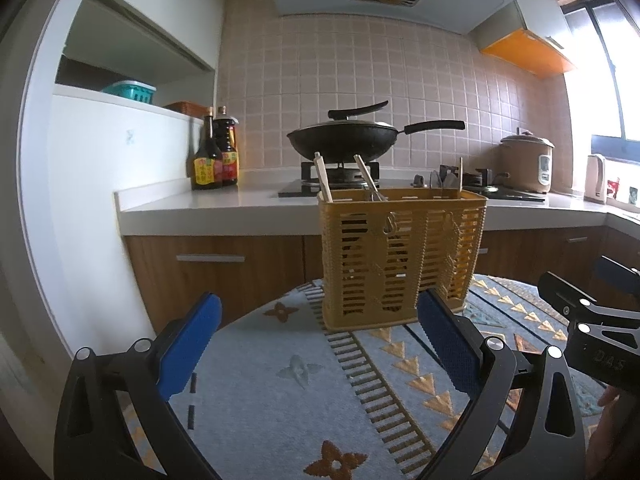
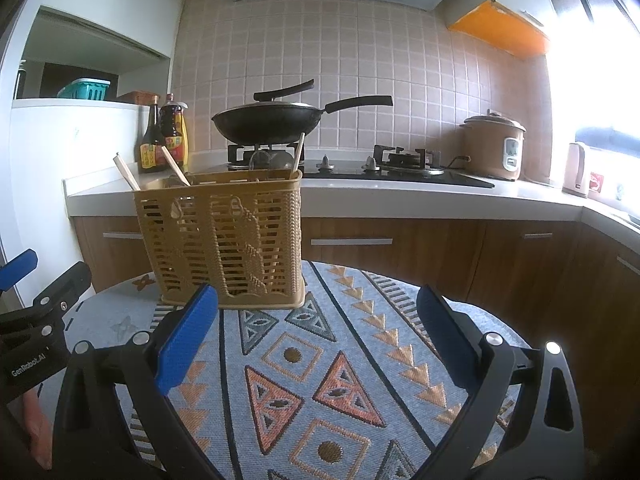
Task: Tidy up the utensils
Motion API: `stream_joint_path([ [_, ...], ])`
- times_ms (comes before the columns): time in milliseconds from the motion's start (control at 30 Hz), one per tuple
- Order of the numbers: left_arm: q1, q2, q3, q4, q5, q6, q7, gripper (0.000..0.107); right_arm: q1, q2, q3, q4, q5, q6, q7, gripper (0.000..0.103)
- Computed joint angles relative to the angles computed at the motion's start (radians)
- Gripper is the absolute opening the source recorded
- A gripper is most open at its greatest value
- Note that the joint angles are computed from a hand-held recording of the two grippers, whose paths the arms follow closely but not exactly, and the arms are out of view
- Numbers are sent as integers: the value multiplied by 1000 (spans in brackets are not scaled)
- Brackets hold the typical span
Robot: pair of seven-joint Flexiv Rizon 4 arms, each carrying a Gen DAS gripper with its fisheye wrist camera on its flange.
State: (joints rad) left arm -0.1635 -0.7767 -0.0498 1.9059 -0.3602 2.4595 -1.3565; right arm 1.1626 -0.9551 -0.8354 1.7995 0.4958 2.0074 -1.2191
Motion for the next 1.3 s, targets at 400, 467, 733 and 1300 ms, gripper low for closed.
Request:
stream_joint_path([
  [400, 9, 1, -2, -3, 12, -17, -8, 95, -2, 0, 1, -1, -2, -2, 0, 95],
  [467, 10, 1, -1, -4, 14, -18, -10, 95, -4, 1, 3, -2, -3, -3, 2, 95],
  [733, 7, 2, 0, -4, 16, -24, -11, 95, -1, -2, -1, -1, -7, -4, 1, 95],
  [1300, 1, 0, 2, -9, 11, -31, -5, 95, 1, -1, -1, 0, -9, -2, -5, 95],
])
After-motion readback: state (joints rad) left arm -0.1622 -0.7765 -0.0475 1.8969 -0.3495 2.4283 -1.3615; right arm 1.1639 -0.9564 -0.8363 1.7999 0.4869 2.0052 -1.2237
